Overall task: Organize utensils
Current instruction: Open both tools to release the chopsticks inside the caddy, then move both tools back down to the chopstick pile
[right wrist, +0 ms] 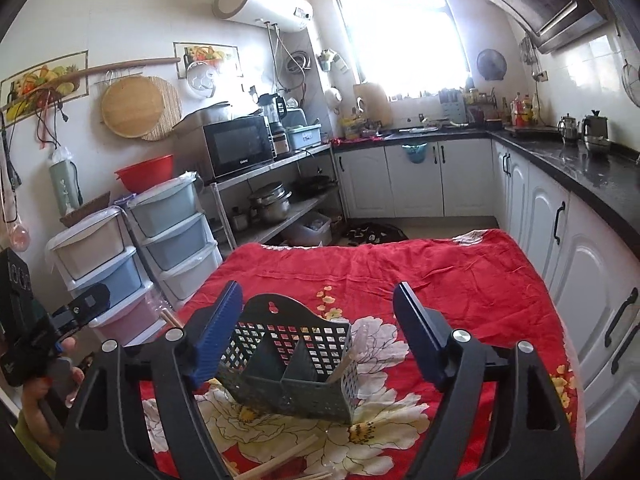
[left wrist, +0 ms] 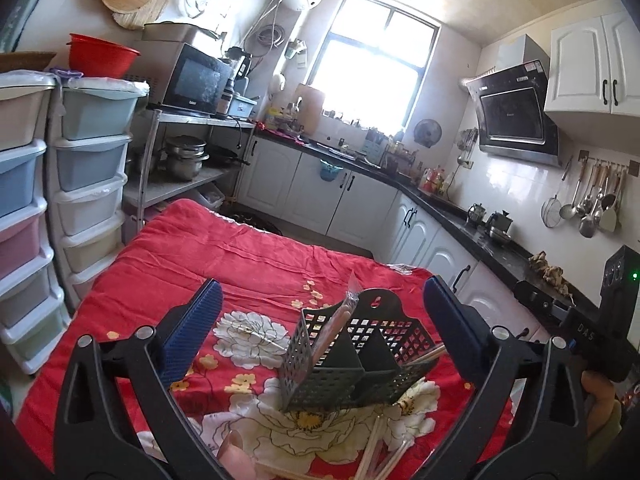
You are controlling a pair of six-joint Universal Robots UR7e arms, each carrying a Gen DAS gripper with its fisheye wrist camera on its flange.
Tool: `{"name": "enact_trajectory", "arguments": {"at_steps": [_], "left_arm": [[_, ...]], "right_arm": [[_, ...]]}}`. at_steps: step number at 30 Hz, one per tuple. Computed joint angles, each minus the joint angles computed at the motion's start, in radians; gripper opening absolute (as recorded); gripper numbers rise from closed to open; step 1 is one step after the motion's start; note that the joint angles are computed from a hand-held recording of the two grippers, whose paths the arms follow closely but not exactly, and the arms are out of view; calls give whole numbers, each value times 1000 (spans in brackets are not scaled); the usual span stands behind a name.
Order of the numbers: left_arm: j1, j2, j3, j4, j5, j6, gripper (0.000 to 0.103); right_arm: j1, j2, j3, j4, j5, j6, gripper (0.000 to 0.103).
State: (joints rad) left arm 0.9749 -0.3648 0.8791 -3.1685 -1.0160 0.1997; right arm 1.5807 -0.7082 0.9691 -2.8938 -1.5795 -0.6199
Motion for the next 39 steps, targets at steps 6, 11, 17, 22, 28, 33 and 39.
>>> {"name": "enact_trajectory", "arguments": {"at_steps": [6, 11, 17, 22, 28, 33, 39], "left_arm": [[-9, -30, 72, -47, 7, -2, 92], [-13, -53, 129, -80, 9, -3, 92], [-13, -75, 192, -105, 21, -16, 92], [-10, -87, 231, -108, 33, -45, 92], [-7, -104, 278, -106, 47, -66, 92], [-3, -118, 314, -100, 55, -91, 92], [5, -129, 341, -82, 63, -133, 92]], "right_arm": [[-3, -42, 88, -64, 12, -11, 79], [-7, -74, 152, -87, 26, -14, 81], [-10, -100, 212, -102, 25, -27, 81], [-10, -108, 244, -105, 7, -43, 82], [-20, -118, 285, -102, -11, -55, 82], [-26, -128, 322, -105, -16, -61, 82], [-30, -134, 355, -109, -24, -74, 82]]}}
